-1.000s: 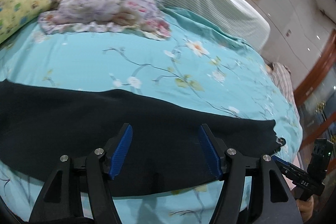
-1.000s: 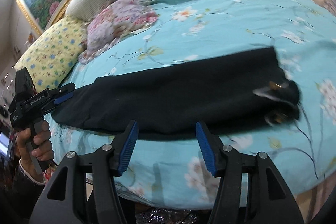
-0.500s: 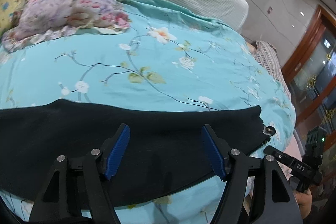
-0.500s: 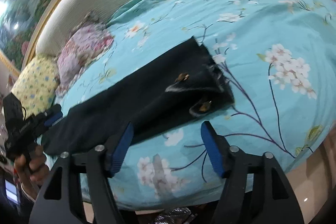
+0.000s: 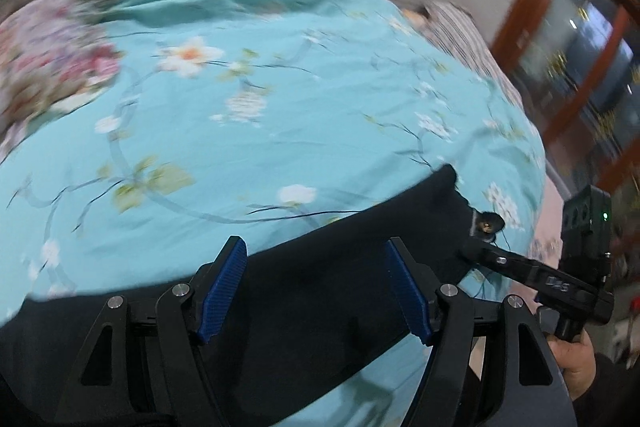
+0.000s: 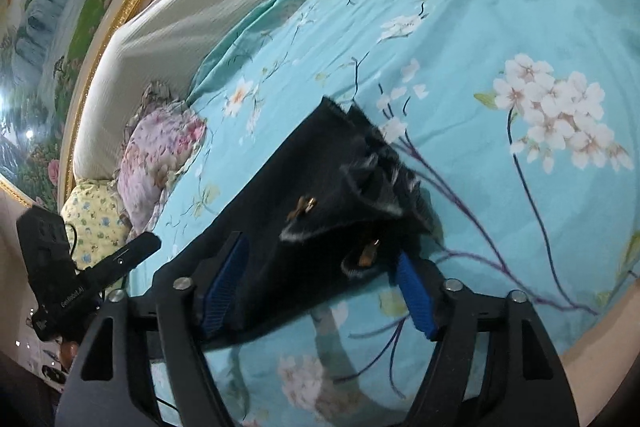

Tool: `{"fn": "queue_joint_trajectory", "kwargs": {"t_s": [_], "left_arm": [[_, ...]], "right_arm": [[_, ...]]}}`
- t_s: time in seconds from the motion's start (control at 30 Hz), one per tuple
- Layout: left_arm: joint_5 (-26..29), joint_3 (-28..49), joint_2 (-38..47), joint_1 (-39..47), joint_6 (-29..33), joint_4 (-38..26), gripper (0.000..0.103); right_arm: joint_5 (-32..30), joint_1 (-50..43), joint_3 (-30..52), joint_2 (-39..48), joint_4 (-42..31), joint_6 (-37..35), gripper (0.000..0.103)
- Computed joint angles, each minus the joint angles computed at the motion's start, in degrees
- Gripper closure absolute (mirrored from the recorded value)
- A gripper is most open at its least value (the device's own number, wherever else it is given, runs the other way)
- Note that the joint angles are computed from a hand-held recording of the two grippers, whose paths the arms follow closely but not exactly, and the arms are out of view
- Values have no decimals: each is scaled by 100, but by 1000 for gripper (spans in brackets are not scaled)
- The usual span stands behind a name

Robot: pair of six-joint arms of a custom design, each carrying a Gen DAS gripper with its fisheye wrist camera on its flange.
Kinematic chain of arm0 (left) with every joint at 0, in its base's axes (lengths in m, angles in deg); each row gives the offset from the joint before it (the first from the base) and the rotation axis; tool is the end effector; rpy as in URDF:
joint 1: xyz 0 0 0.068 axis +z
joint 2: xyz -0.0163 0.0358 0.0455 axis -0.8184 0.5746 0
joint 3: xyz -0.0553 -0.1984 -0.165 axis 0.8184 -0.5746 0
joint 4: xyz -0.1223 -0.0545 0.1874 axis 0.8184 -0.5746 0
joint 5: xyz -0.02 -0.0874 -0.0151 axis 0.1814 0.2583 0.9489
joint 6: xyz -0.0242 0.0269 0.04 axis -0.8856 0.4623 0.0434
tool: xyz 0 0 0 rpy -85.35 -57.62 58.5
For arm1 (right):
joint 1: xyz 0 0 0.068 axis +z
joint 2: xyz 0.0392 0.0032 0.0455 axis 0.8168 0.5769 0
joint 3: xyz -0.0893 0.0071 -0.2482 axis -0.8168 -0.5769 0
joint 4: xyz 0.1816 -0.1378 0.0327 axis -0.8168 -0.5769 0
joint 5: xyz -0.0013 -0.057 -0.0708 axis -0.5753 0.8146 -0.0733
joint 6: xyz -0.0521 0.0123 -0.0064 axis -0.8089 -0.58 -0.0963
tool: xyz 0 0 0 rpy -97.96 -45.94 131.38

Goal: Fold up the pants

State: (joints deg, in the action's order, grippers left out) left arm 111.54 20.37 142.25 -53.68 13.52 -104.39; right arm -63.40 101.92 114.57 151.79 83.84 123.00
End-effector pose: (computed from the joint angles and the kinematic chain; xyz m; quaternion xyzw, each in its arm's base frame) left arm 0.3375 -0.0101 0.2665 0.2692 0.9061 -0.1873 0.2671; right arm 0.1653 0.1592 0.1862 0.2718 0.8490 0.2820 0.3546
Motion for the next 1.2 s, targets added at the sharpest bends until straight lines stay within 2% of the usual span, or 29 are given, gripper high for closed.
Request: {"fn": "queue_joint_trajectory", "kwargs": {"t_s": [0.03,0.1,0.17,0.37,0.47,0.6,0.67,0.7,0.77,0.8,0.83,0.87,0.93,1.0,1.1,1.2], "left_arm": [[-94,140,130,-169,33,-71,31],[-258,337,322,-448,80,-177,31],[-337,578,538,-738,147,-337,31],[-520,1415,1244,-1526,394,-826,31],[-505,2177,1872,-1903,478,-1292,31],[-430,3466,2821,-2299,595,-2182,41],[-429,3899,3138,-2461,653,-2365,41],[-371,4114,3278,-2478,686,-2490,45],[-186,4681,3596,-2468,701,-2825,61],[-63,5134,3839,-2440,723,-3116,83],[104,5399,3969,-2389,746,-3317,90],[143,5375,3948,-2380,737,-3268,91],[188,4497,3416,-2366,811,-2704,92],[275,3944,3025,-2327,831,-2381,93],[511,3547,2611,-2163,911,-2237,93],[809,3504,2368,-1872,1021,-2392,93]], "right_arm": [[-23,-47,50,56,-64,-23,51],[-114,-178,-50,57,14,-91,77],[-243,-322,-271,-44,199,-179,87],[-482,-633,-872,-629,567,-511,90],[-629,-856,-1136,-1026,548,-575,90],[-736,-922,-1292,-1216,615,-593,90],[-734,-898,-1315,-1206,686,-600,90],[-749,-900,-1357,-1240,721,-590,90],[-789,-915,-1444,-1259,834,-574,90],[-785,-902,-1490,-1278,891,-592,90],[-773,-884,-1485,-1282,879,-621,90],[-753,-859,-1476,-1299,853,-660,90],[-794,-884,-1545,-1349,952,-746,90],[-823,-868,-1542,-1383,997,-782,90],[-701,-707,-1452,-1480,947,-835,90],[-622,-576,-1322,-1641,886,-970,90]]}}
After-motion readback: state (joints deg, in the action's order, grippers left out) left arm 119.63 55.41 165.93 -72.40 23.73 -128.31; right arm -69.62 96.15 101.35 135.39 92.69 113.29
